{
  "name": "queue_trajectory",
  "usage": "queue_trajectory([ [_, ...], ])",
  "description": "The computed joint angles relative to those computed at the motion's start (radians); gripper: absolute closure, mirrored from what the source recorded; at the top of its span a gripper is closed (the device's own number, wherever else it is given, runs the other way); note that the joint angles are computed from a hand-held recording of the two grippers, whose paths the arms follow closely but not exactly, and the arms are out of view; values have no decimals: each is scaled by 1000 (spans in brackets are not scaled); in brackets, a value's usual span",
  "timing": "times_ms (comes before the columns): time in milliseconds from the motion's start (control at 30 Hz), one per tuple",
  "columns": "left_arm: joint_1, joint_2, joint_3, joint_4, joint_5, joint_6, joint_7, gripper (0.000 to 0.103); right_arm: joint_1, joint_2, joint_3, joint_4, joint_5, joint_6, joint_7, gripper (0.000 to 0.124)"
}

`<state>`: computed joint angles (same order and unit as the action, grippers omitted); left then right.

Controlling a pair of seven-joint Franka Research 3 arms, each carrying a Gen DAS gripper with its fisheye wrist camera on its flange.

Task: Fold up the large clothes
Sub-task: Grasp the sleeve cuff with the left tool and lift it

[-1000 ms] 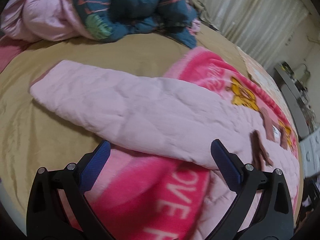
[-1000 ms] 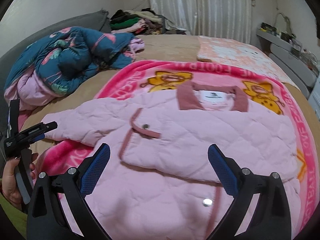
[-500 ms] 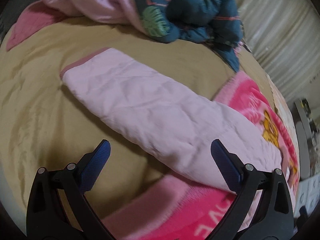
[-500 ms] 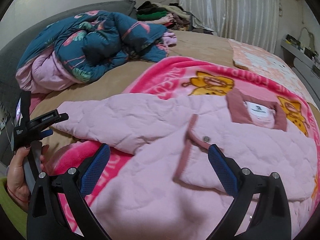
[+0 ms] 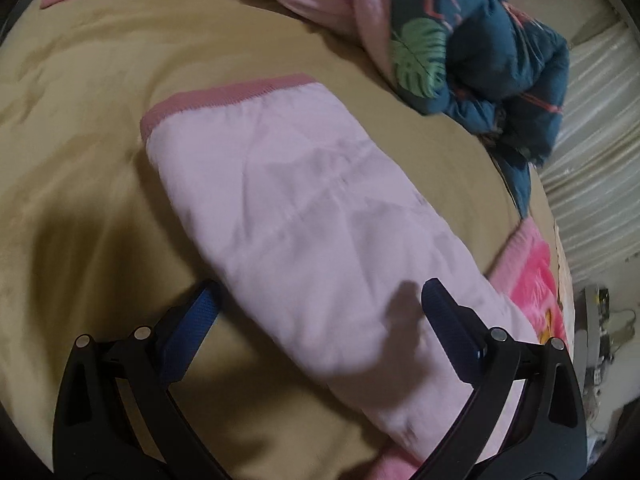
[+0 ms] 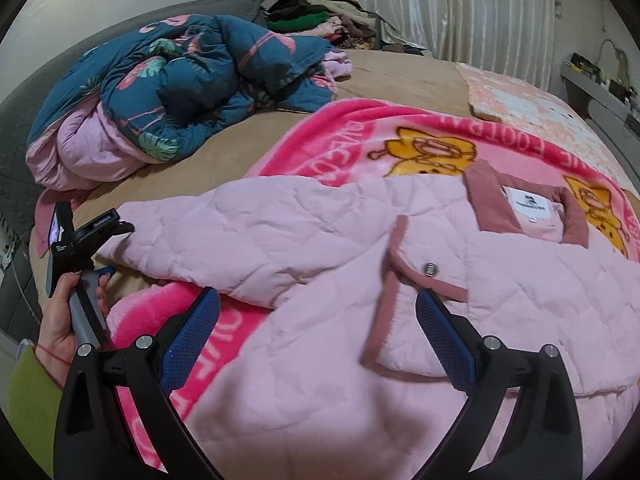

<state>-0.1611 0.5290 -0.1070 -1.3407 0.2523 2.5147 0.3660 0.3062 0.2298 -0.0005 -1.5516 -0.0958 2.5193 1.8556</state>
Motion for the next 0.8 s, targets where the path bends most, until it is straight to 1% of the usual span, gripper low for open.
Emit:
queue_trajectory([
  [67,-2,7,11,9,17,11,-1,10,-5,-18,-7,-28,-5,10,13,26],
  [100,-4,8,15,9,26,17,-1,14,-8,-25,-9,-40,-8,15,20,26],
  [133,-7,6,20,6,39,32,-1,32,-11,-31,-11,-50,-10,20,28,26],
  [167,-12,6,26,7,50,32,-8,47,-15,-35,-14,-59,-13,24,37,26],
  [200,-16,5,32,4,59,32,-19,51,-19,-38,-14,-65,-14,26,43,26],
  [233,-15,-1,33,-6,63,42,-27,61,-23,-40,-15,-70,-14,28,49,26],
  [267,-23,-17,45,-23,82,52,-50,75,-26,-44,-15,-76,-14,30,55,26],
  [300,-27,-25,52,-31,99,61,-64,83,-30,-48,-16,-85,-14,33,63,26],
  [333,-30,-34,58,-38,119,74,-73,87,-34,-53,-16,-91,-13,35,66,26],
  [400,-30,-55,59,-49,151,117,-66,88,-39,-68,-14,-114,-15,47,72,26],
  [433,-33,-60,60,-46,166,123,-64,89,-41,-79,-15,-129,-25,54,78,26],
  [500,-49,-72,70,-34,211,136,-69,90,-45,-97,-15,-155,-42,65,90,26],
  [533,-55,-87,74,-40,234,163,-78,90,-48,-108,-15,-169,-48,67,95,26],
  [600,-72,-100,83,-32,279,183,-89,91,-57,-127,-12,-195,-53,72,103,26],
  [700,-112,-128,109,-26,393,204,-119,91,-69,-163,-10,-241,-83,89,130,26],
  [800,-126,-142,104,-17,459,224,-130,91,-85,-193,-6,-280,-106,105,157,26],
])
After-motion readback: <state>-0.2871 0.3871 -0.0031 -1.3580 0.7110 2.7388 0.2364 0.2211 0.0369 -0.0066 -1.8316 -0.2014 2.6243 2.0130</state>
